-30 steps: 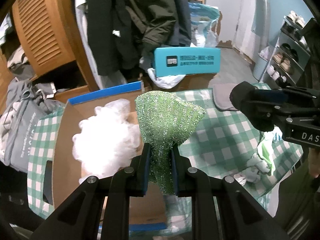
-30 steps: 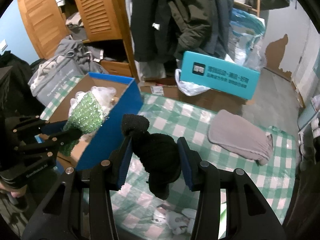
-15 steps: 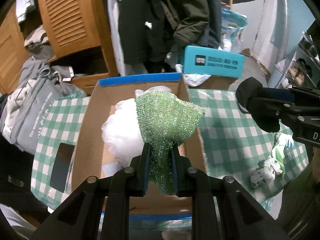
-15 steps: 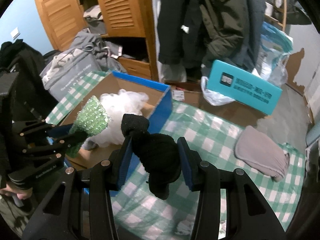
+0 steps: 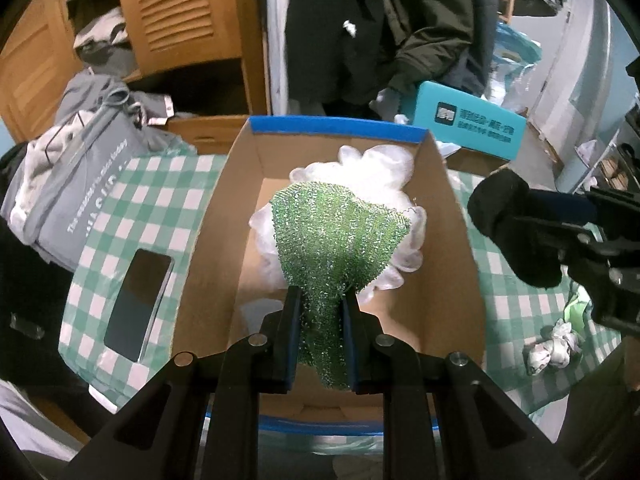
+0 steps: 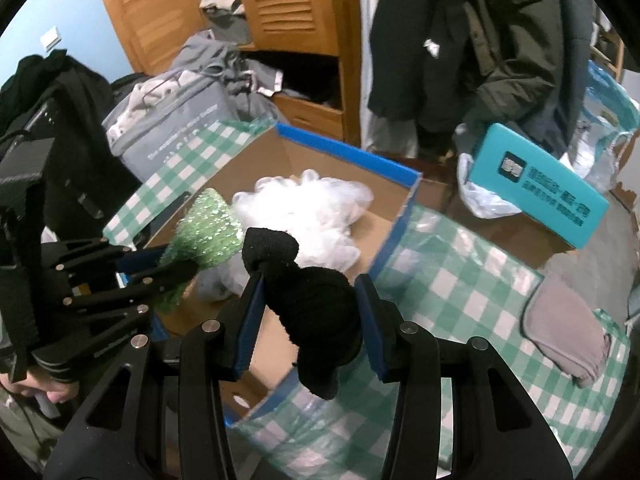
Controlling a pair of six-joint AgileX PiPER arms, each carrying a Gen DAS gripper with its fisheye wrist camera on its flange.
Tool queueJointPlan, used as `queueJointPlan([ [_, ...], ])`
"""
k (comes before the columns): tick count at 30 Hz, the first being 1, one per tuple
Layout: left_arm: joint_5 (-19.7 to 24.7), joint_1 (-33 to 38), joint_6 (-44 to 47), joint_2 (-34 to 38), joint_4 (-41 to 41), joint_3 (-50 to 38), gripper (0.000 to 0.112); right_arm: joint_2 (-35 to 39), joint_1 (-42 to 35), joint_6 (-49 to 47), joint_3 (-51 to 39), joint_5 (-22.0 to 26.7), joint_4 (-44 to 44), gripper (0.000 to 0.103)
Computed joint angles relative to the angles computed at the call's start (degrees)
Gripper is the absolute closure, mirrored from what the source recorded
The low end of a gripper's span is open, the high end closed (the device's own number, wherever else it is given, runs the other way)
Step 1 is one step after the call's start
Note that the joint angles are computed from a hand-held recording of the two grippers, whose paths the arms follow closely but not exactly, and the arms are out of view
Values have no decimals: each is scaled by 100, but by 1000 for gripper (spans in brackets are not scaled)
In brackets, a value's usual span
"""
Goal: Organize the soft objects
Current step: 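Open both tools to drop the scrubber and black cloth into the box, then move both tools back over the remaining items on the tablecloth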
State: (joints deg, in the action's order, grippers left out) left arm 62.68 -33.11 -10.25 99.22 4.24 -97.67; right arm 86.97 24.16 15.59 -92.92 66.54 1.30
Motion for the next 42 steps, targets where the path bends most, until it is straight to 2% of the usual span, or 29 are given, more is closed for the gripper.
queueJointPlan([
  [13, -8, 251, 46, 180, 31, 48, 91, 597, 236, -23, -231, 9, 121, 58],
  [19, -41, 182, -130, 196, 272, 73, 74, 773, 252, -65, -369, 112, 208, 54],
  [20, -46, 155, -171, 192, 344, 80, 67, 785, 261, -63, -378, 136, 189, 54],
  [21, -53, 150, -193, 191, 380, 85, 63, 812, 270, -67, -411, 186, 165, 52],
  [23, -63, 138, -235, 174, 422, 92, 62, 812, 286, -31, -412, 196, 96, 48],
  [25, -50, 145, -231, 179, 418, 68, 59, 767, 300, 77, -373, 182, -28, 38],
  [27, -18, 128, -265, 182, 453, 33, 54, 706, 248, 93, -317, 153, -31, 36],
  [32, -67, 122, -159, 122, 220, 20, 49, 534, 101, 148, -168, 149, -106, 35],
  [42, -23, -210, -168, 158, 270, -131, 49, 170, -98, 224, 63, 183, -209, 29],
])
